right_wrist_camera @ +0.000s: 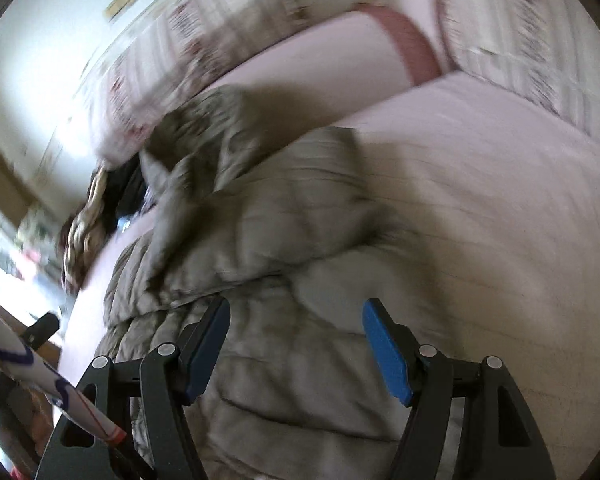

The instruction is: Fold large clothes

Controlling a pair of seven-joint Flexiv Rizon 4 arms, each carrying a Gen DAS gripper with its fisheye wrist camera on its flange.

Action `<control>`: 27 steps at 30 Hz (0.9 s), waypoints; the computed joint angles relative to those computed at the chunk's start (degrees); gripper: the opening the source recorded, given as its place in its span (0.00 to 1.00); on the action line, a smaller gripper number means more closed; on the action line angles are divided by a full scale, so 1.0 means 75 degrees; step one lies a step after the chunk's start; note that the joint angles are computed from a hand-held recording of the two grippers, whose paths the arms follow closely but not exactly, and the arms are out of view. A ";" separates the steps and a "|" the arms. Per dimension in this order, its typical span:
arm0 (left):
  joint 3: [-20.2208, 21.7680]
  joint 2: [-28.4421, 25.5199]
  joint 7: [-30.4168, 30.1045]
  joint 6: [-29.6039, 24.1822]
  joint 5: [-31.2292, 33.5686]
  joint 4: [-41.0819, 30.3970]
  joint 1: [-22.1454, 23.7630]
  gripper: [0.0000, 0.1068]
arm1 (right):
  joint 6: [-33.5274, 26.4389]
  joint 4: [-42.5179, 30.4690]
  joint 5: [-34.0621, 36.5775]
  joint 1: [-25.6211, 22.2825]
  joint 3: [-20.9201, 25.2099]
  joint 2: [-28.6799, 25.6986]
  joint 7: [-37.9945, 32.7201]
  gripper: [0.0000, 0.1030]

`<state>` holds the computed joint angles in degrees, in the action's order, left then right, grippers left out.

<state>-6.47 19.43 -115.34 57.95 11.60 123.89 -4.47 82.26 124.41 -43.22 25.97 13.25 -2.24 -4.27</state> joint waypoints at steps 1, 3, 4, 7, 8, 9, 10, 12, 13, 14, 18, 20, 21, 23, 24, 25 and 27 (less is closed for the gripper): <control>-0.0295 -0.0329 -0.0179 0.0040 0.0196 -0.0271 0.0102 0.96 | 0.0388 0.0283 -0.0655 -0.0145 -0.0211 0.0089 0.0669 0.71; -0.0928 -0.1050 -0.0917 -0.0170 0.1021 -0.1009 0.0308 0.96 | 0.0992 0.0531 -0.1837 -0.0458 -0.0510 0.0090 0.1860 0.71; -0.1165 -0.1290 -0.1334 -0.0468 0.1530 -0.1373 0.0384 0.96 | 0.1273 0.0583 -0.1926 -0.0560 -0.0559 0.0032 0.2044 0.71; -0.2274 -0.2333 -0.3139 -0.2515 0.4304 -0.3019 0.0515 0.96 | 0.1765 0.0551 -0.0732 -0.0681 -0.0365 -0.0093 0.0987 0.71; -0.2440 -0.2649 -0.3333 -0.3157 0.4992 -0.3415 0.0386 0.95 | 0.1828 0.0550 -0.0906 -0.0644 -0.0539 -0.0030 0.0954 0.71; -0.2510 -0.2901 -0.3359 -0.3714 0.5518 -0.3702 0.0235 0.93 | 0.1813 0.0531 -0.0900 -0.0633 -0.0580 -0.0007 0.0845 0.71; -0.2558 -0.3175 -0.3290 -0.4352 0.6059 -0.3994 0.0066 0.92 | 0.1817 0.0544 -0.0807 -0.0648 -0.0577 0.0023 0.0698 0.71; -0.2389 -0.3381 -0.3263 -0.5107 0.6639 -0.4246 -0.0144 0.88 | 0.1663 0.0520 0.0060 -0.0678 -0.0321 0.0045 -0.0039 0.71; -0.2187 -0.3315 -0.3391 -0.5350 0.6719 -0.4236 -0.0155 0.88 | 0.1537 0.0486 0.0659 -0.0668 -0.0156 0.0053 -0.0512 0.71; -0.1947 -0.3227 -0.3536 -0.5508 0.6610 -0.4203 -0.0112 0.88 | 0.1499 0.0471 0.1024 -0.0642 -0.0089 0.0055 -0.0776 0.71; -0.0863 -0.2838 -0.3521 -0.5449 0.5329 -0.3853 0.0209 0.88 | 0.1369 0.0383 0.2241 -0.0476 0.0085 0.0007 -0.1597 0.71; -0.0177 -0.2462 -0.3290 -0.4862 0.4236 -0.3362 0.0395 0.88 | 0.1309 0.0331 0.2670 -0.0405 0.0126 -0.0040 -0.1820 0.72; 0.0161 -0.2232 -0.3169 -0.4396 0.3673 -0.3057 0.0421 0.88 | 0.1302 0.0332 0.2784 -0.0363 0.0112 -0.0053 -0.1818 0.72; 0.0763 -0.1697 -0.2979 -0.3202 0.2657 -0.2337 0.0379 0.88 | 0.1309 0.0358 0.2824 -0.0288 0.0036 -0.0062 -0.1704 0.72; 0.0869 -0.1499 -0.2890 -0.2765 0.2393 -0.2073 0.0356 0.88 | 0.1338 0.0386 0.2781 -0.0255 -0.0017 -0.0067 -0.1589 0.72; 0.0949 -0.1299 -0.2641 -0.2209 0.2047 -0.1788 0.0293 0.88 | 0.1370 0.0403 0.2757 -0.0235 -0.0055 -0.0081 -0.1517 0.72; 0.0798 -0.1154 -0.2164 -0.1577 0.1750 -0.1535 0.0180 0.88 | 0.1388 0.0395 0.2950 -0.0225 -0.0022 -0.0116 -0.1559 0.72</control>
<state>-0.49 10.78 -131.57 46.12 24.73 112.37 -3.12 92.67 127.38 -21.10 24.29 13.08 -3.11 -15.97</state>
